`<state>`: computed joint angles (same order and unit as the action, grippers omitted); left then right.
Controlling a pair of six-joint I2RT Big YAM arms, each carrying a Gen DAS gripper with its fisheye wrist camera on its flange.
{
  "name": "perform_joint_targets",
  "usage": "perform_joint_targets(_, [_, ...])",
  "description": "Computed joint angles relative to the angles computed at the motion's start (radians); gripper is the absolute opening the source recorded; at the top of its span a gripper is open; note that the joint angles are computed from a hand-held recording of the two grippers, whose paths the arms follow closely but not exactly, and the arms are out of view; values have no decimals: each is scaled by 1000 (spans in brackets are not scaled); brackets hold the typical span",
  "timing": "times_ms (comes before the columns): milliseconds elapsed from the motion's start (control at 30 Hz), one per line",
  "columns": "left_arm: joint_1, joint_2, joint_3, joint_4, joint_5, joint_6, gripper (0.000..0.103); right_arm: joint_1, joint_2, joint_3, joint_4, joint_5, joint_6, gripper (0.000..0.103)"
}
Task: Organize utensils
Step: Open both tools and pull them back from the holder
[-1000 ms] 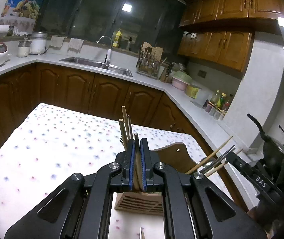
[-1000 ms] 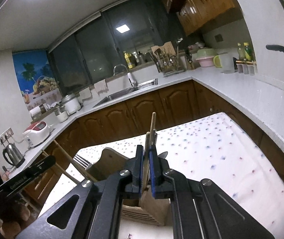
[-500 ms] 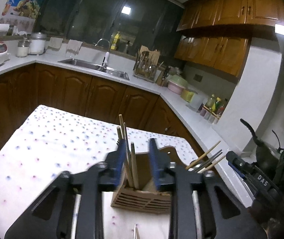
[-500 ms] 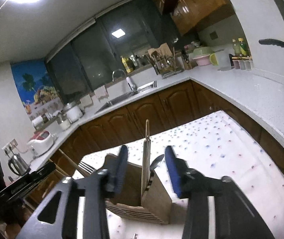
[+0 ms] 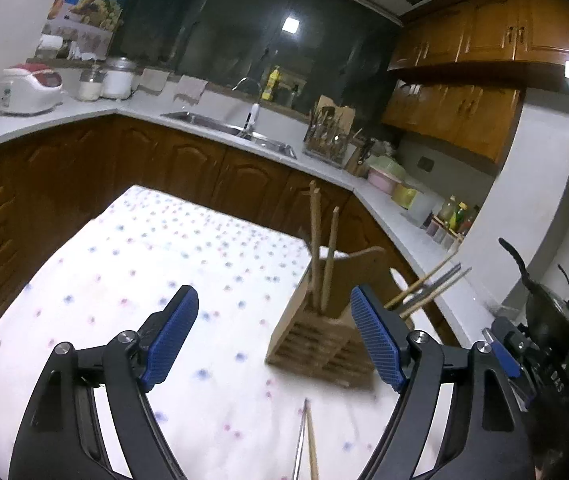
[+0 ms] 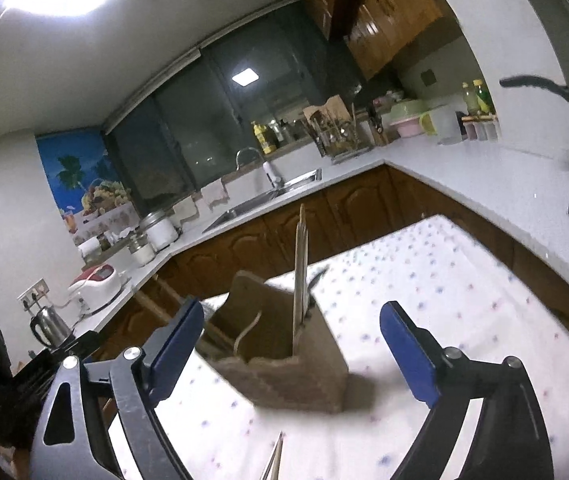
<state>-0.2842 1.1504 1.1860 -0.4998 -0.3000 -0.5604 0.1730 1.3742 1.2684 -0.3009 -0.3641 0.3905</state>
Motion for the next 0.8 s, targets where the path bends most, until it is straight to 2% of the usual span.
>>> perform_joint_targets(367, [-44, -139, -140, -73, -2, -106, 82, 18, -156, -163, -17, -13, -29, 95])
perform_joint_targets(533, [-64, -195, -176, -92, -17, -134, 82, 29, -218, -198, -37, -12, -48, 95])
perform_joint_targets(633, [-92, -229, -186, -105, -66, -119, 84, 36, -263, -215, -31, 1, -70, 97])
perform_joint_targets(667, [-103, -235, -187, -111, -86, -115, 87, 39, -287, -228, -16, 14, -76, 100])
perform_joint_targets(733, [-138, -255, -198, -126, -155, -116, 100, 48, -332, -264, 21, 53, -88, 103])
perform_joint_targets(800, [-178, -282, -226, -120, -222, -111, 101, 64, -372, -301, 48, 104, -114, 103])
